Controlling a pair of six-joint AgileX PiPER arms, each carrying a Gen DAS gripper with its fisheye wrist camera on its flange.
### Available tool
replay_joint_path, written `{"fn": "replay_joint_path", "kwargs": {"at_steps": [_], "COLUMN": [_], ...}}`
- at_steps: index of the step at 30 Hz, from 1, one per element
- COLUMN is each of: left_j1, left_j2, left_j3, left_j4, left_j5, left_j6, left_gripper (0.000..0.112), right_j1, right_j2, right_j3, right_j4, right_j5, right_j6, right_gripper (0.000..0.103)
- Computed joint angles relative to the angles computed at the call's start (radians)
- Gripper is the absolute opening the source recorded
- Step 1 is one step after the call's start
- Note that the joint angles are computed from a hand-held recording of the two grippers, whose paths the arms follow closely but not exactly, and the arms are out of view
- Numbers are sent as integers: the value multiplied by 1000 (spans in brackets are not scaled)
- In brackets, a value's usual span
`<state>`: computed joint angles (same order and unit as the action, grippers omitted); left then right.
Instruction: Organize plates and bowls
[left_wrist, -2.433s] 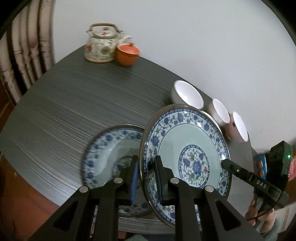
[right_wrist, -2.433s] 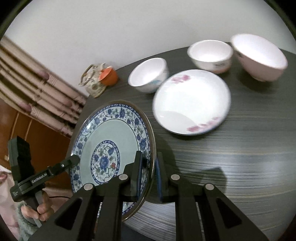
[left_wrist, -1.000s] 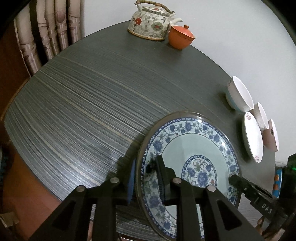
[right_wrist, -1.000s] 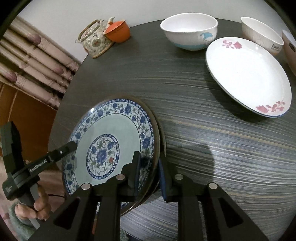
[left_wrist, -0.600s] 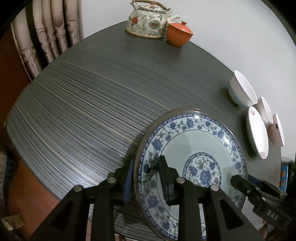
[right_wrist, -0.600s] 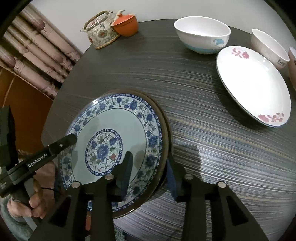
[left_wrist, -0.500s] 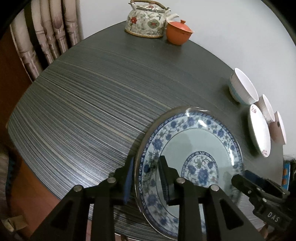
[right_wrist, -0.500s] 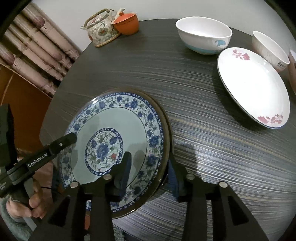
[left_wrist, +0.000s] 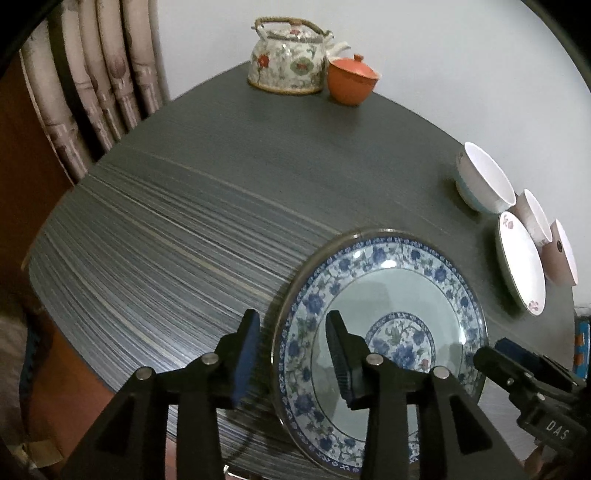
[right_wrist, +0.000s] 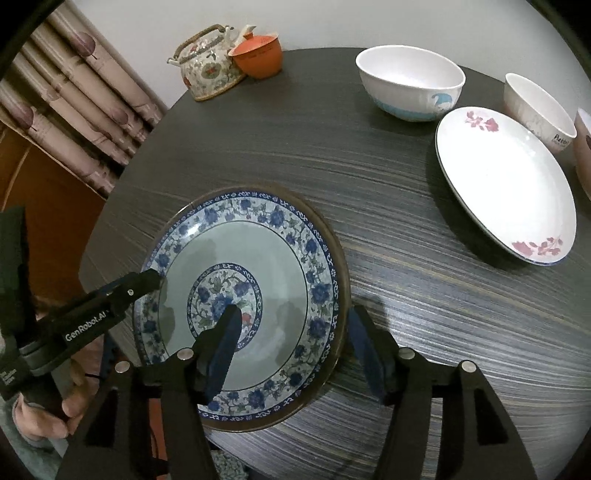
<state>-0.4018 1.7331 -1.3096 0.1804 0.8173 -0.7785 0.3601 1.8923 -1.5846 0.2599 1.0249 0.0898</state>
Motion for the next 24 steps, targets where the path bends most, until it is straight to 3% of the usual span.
{"fn": "replay_joint_path", "kwargs": {"at_steps": [14, 24], "left_j1": [-32, -75], "left_j2": [-41, -68], "left_j3": [22, 41], "left_j4": [188, 301], "left_j5": [11, 6], "left_j6": [-152, -239], "left_gripper": [40, 40], "right_j1": [-30, -164], "right_j2": [-141, -264], "right_j3": [170, 332], "right_j4": [-77, -41], "right_j5": [-142, -231], "right_j6": [33, -16], "right_gripper": [59, 59]}}
